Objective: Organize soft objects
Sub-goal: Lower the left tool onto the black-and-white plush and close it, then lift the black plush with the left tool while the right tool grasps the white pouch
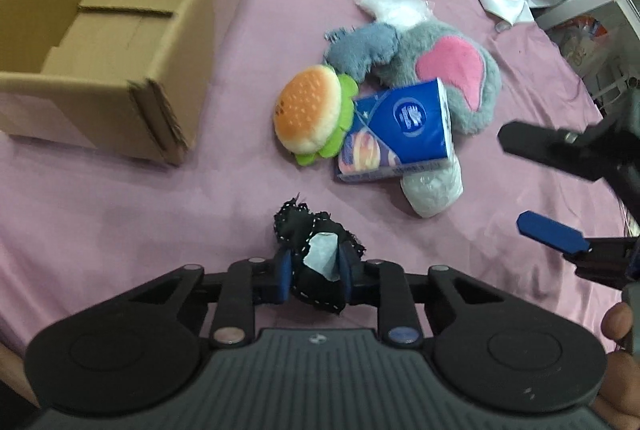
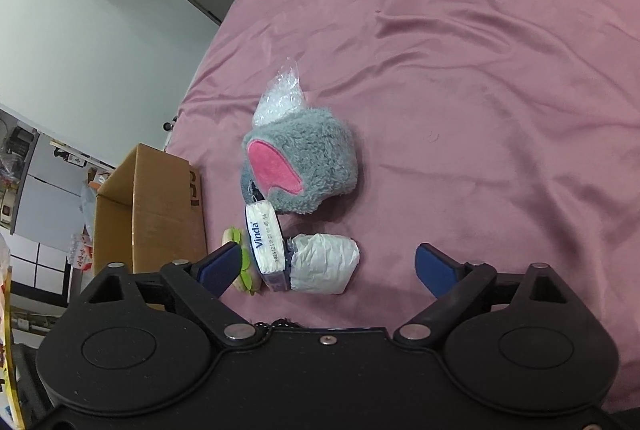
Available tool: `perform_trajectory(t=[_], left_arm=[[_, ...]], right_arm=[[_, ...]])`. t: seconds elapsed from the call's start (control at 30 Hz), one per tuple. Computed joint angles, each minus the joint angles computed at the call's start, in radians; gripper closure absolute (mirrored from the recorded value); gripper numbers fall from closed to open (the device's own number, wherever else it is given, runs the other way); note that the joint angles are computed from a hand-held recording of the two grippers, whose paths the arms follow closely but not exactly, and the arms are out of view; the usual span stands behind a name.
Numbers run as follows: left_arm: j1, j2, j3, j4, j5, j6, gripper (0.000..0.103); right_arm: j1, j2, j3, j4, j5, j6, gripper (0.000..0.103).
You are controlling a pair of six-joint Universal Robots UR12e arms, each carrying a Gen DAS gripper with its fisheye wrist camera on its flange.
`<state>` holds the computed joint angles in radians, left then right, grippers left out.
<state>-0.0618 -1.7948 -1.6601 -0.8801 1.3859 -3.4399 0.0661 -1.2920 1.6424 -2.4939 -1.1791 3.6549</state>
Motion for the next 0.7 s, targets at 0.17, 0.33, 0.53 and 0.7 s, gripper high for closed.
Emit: perform_trajectory(t=[0.17,0.33,0.53,0.7], left_arm=[[0.009,0.015,-0.010,0.037,0.015,-0.020,0.080],[0.017,0.025,-0.018,0.055,0.022,-0.048,0.080],[0.024,0.038,-0.023,0.059,0.024,-0.058,0.080],[0.029,0.048,-0.028,0.063,0.031,-0.065,0.080]], right_arm=[[-0.008,0.001,0.006,-0.020,0.032,0.025,0.021],[0.005,0.018,-0.019,0.022,0.002,0.008,0.025],[0.018,0.036,-0.047,0.087,-0.019,-0.026,0.038],[0.012,0.031,-0.033,0.057,-0.023,0.018,0.046]])
